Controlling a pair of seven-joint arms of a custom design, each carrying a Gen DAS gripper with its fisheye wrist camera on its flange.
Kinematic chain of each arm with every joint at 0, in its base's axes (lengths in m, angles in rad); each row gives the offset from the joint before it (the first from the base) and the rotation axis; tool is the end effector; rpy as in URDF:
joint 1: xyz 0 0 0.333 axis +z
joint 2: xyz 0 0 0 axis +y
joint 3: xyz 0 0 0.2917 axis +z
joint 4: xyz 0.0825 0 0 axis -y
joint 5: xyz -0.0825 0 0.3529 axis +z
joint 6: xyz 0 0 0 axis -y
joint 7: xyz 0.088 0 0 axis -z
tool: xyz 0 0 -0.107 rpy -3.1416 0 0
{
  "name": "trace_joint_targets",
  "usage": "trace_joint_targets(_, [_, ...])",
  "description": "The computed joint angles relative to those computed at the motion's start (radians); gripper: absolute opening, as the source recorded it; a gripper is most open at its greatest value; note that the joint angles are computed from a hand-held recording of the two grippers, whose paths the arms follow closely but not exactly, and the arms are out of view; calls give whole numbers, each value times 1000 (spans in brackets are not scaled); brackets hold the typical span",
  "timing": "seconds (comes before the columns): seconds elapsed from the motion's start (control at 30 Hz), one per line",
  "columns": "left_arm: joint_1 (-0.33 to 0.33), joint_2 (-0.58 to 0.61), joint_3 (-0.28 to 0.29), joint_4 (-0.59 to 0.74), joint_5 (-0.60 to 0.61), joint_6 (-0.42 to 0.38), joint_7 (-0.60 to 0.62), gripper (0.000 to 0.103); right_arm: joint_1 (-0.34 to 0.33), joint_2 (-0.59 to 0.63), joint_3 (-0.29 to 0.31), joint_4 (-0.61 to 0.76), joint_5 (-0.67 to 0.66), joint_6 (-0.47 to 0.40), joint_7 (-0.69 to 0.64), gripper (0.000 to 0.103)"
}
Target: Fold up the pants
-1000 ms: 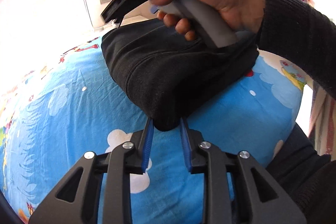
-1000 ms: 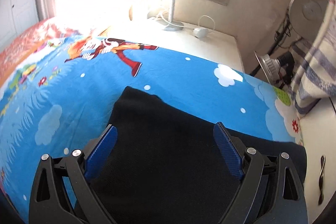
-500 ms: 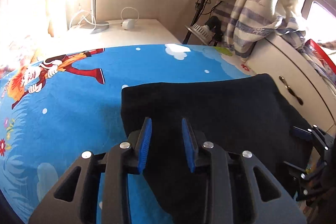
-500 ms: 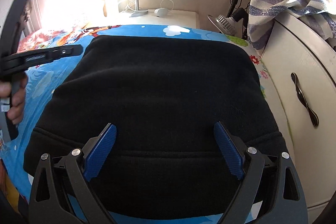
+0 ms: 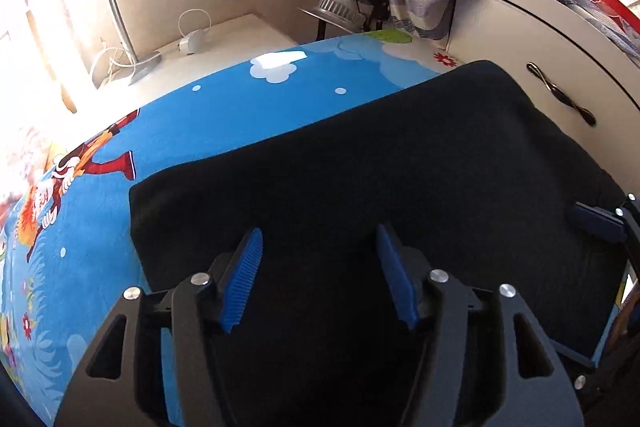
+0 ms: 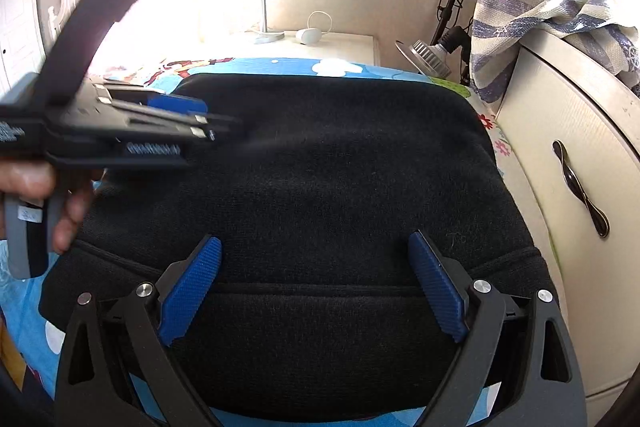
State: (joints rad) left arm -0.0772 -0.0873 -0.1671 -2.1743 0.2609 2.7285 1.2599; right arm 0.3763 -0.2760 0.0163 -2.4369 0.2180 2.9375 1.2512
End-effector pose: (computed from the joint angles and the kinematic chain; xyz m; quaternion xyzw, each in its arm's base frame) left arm 0.5197 -0.1416 0.4934 -0.6194 0.7145 -0.2263 0.2335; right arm 0.4449 0.1696 0.4924 -0.7993 0.4646 -0.2135 0.3157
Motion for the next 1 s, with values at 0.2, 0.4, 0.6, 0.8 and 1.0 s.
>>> trace_joint_targets(0.2, [56, 12, -90, 96, 30, -1, -57, 73, -179, -70, 92, -45, -201, 123, 287, 86])
trace_joint_targets(0.4, [-11, 225, -136, 381, -240, -115, 221, 20, -69, -8, -74, -17, 111, -17, 100, 86])
trace_joint_targets(0.6, [-193, 566, -83, 835, -16, -372, 281, 6, -18, -13, -117, -34, 229, -2, 18, 86])
trace_joint_targets(0.8, [-301, 612, 96, 897, -113, -243, 223, 19, -20, -13, -111, -35, 287, -11, -21, 86])
trace_joint_targets(1.0, [-199, 253, 22, 408, 46, 56, -47, 61, -29, -12, -101, -31, 313, -17, -42, 86])
